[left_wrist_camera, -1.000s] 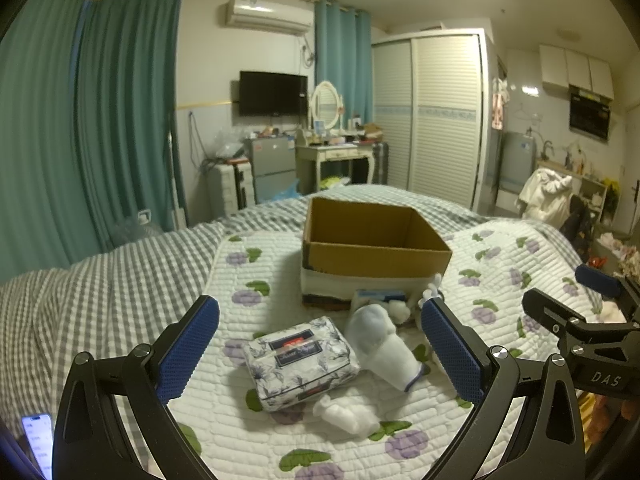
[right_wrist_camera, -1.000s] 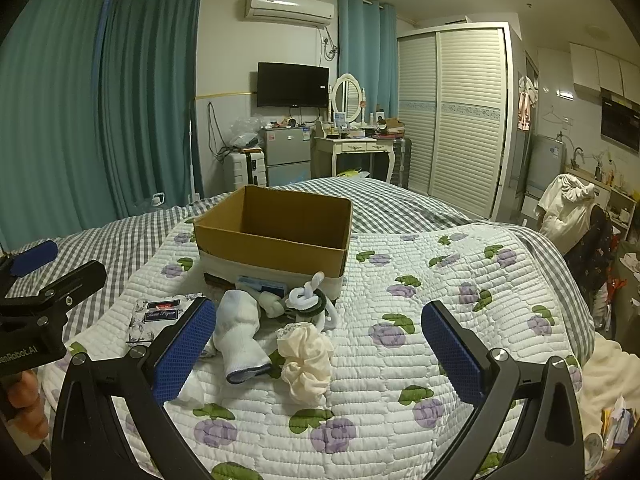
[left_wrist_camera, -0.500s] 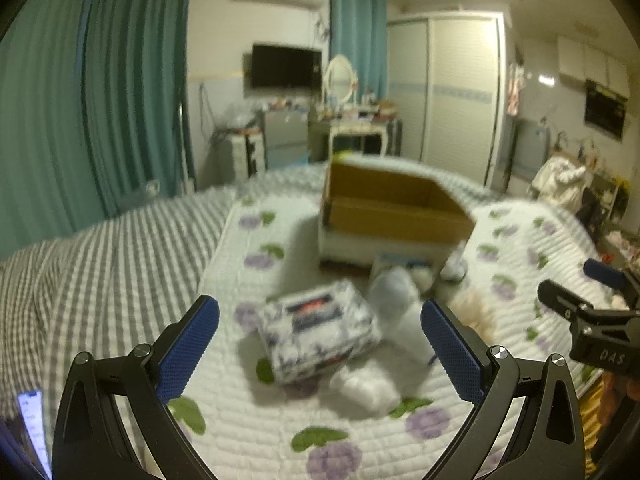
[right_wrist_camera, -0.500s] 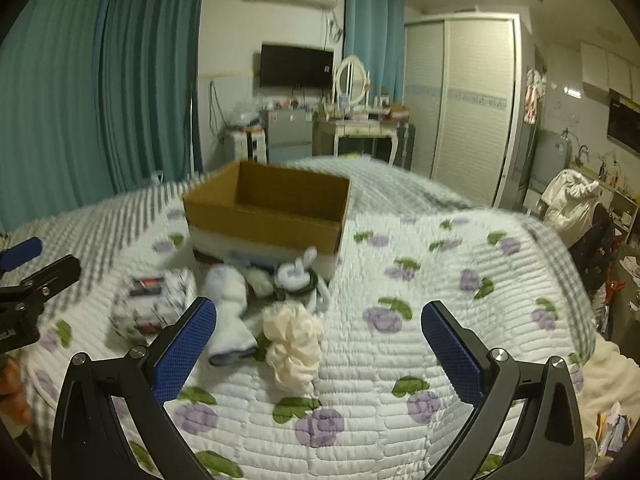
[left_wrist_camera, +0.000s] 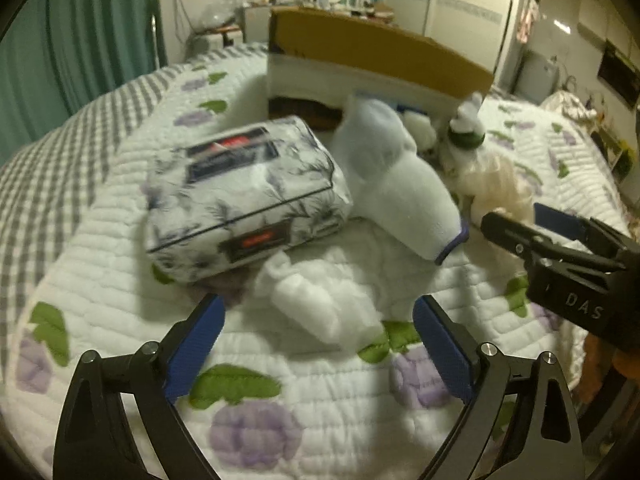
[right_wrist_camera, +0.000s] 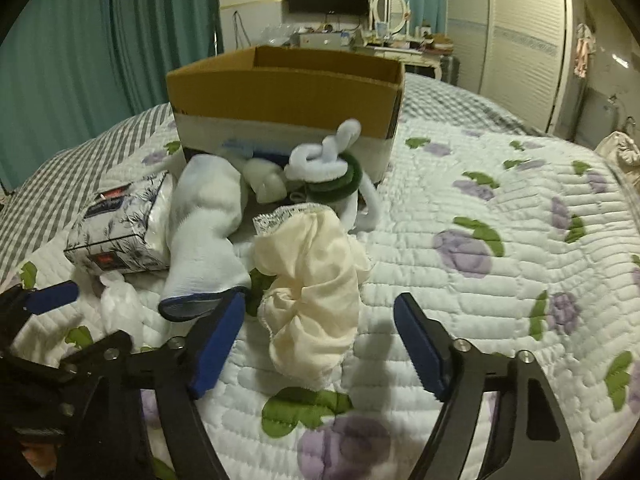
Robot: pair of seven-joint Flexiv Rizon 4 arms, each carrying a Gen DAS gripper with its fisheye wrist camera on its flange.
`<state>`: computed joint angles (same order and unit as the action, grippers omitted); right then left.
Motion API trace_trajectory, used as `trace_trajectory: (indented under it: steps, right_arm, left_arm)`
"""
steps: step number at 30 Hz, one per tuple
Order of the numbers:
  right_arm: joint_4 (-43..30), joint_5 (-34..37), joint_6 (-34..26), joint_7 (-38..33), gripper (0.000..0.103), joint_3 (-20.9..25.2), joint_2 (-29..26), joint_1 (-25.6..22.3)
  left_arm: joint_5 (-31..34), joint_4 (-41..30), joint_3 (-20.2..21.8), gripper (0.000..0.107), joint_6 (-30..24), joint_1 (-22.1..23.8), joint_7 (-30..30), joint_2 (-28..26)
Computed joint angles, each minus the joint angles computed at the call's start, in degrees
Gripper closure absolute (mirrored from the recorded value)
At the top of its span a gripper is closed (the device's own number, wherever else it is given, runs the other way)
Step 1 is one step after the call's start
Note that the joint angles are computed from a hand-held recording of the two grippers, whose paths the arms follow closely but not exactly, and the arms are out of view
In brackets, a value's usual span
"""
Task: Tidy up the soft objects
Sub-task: 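Grasp the cream lace cloth with the right tool while the left tool grasps white cotton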
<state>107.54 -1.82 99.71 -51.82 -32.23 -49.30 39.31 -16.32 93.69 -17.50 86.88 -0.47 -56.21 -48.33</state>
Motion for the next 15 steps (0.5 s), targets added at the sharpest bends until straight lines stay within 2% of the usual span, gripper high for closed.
trace_trajectory:
  steps: [1,2,4,5,6,7,8,9,12,15]
  right_arm:
    - [-0.3,-0.4,0.2,-0.4,0.041,1.2,0.1,-1.2]
    - [-0.5,-0.7,0.7,-0.9,0.043,2.7,0.2,-2.7]
    - [-0.6,-0.9,2.0,-1.8,0.058,5.2,0.5,-5.0]
    - [-0.5,-0.6,2.7,-2.1,0.062,5.7,0.5,-5.4]
    - [-0.5,-0.4,2.9,-2.5,0.069,6.1,0.5,-5.7]
    - [-0.3,-0.3,3.3,-3.1,0.074,6.7,0.8,-6.2]
    - [0.0,-0.1,3.8,-3.6,0.077,7.3,1.1,-6.7]
    - [0.1,-0.1,4.0,-4.2,0.084,8.1,1.4,-7.3]
    - [1.0,1.1,4.9,-5.4,0.089,8.8,2.0,-7.2]
    - [2.1,2.2,5.9,-6.6,0.091,9.5,3.0,-7.2]
  left_arm:
    - [0.0,-0.6,0.5,0.011,-0.2,-0.5,-0.3,-0.4]
    - [0.0,-1.3,1.0,0.014,-0.3,-1.0,-0.5,-0.9]
    - [0.2,-2.9,2.9,0.026,-1.5,-2.7,-1.3,-1.9]
    - [0.2,-3.8,3.7,0.033,-2.5,-3.5,-1.7,-2.3]
    - [0.1,-4.4,4.1,0.035,-3.6,-3.8,-1.9,-2.7]
    - [0.1,-4.1,3.6,0.035,-3.0,-3.5,-1.9,-2.8]
    - [0.2,-3.4,2.6,0.040,-1.9,-2.8,-1.4,-2.7]
    - [0.4,-2.5,1.1,0.052,-1.2,-1.7,-0.4,-2.5]
    - [1.1,-0.8,-0.2,0.067,0.2,-0.7,0.7,-1.6]
    - [1.4,0.7,-3.0,0.069,0.8,1.7,2.8,-1.0]
